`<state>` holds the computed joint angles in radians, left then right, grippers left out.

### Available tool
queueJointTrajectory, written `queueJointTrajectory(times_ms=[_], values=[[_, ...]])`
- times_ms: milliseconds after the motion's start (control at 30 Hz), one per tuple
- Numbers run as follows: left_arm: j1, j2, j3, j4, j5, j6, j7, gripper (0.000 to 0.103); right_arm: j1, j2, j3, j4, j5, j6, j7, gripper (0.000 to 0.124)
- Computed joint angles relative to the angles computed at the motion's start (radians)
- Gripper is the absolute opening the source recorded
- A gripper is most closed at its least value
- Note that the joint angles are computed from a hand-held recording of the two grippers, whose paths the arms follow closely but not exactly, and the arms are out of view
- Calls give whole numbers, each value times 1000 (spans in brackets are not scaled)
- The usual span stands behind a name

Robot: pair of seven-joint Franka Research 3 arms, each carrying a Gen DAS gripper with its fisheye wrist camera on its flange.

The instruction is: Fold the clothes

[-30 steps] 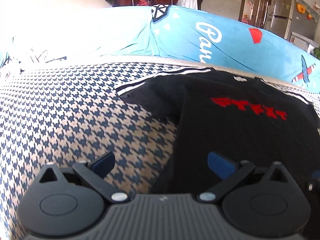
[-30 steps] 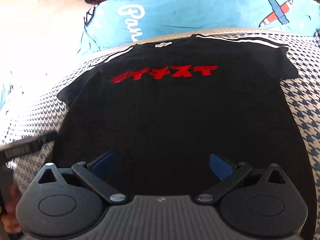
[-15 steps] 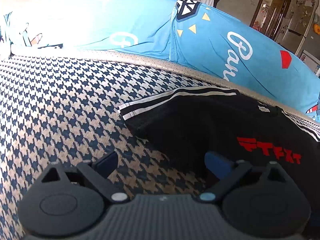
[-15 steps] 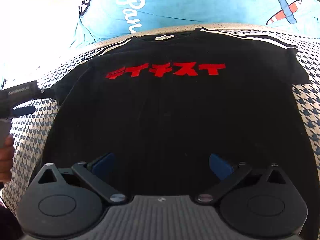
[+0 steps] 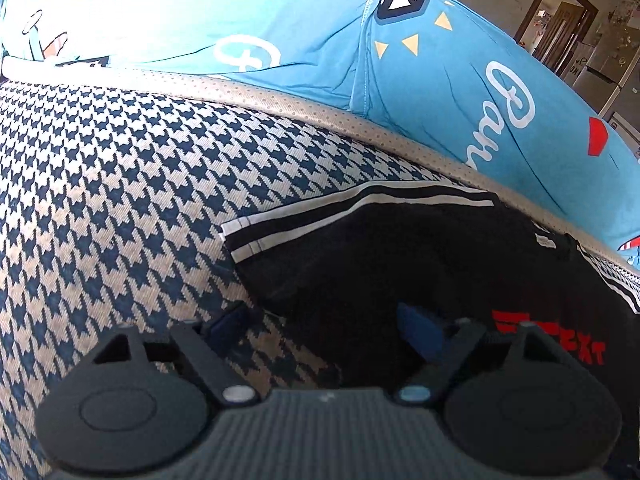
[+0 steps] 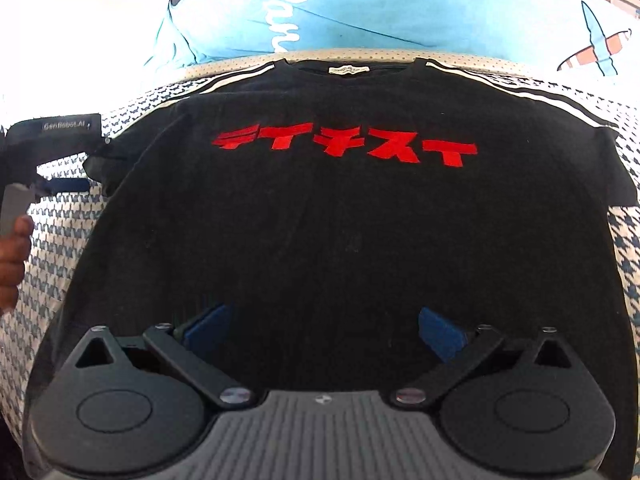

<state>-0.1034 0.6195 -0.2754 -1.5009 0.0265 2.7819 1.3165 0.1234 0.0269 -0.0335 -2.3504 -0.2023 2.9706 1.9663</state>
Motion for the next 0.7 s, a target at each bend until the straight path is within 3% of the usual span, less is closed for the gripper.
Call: queueJointTrajectory(times_ms=[133,333,433,567,667,700], values=[[-16,19,14,28,13,5,-12,66,5,16,-5,21,-35,-13,9,103],[-78,26,76,44,107,20,-69,25,19,41,-22,54,-72,-30,27,103],[-116,27,122,50,171,34,-116,17,26,49,-29,65,-90,-36,46,103],[-204,16,242,48,317,80,-247,12,33,51,-36,70,-111,-44,71,103],[-328,6,416,43,524,157,-410,12,37,56,-38,79,-122,-51,95,103],[-348,9,444,53,567,158,-432,12,37,57,-39,81,-122,-52,100,103]])
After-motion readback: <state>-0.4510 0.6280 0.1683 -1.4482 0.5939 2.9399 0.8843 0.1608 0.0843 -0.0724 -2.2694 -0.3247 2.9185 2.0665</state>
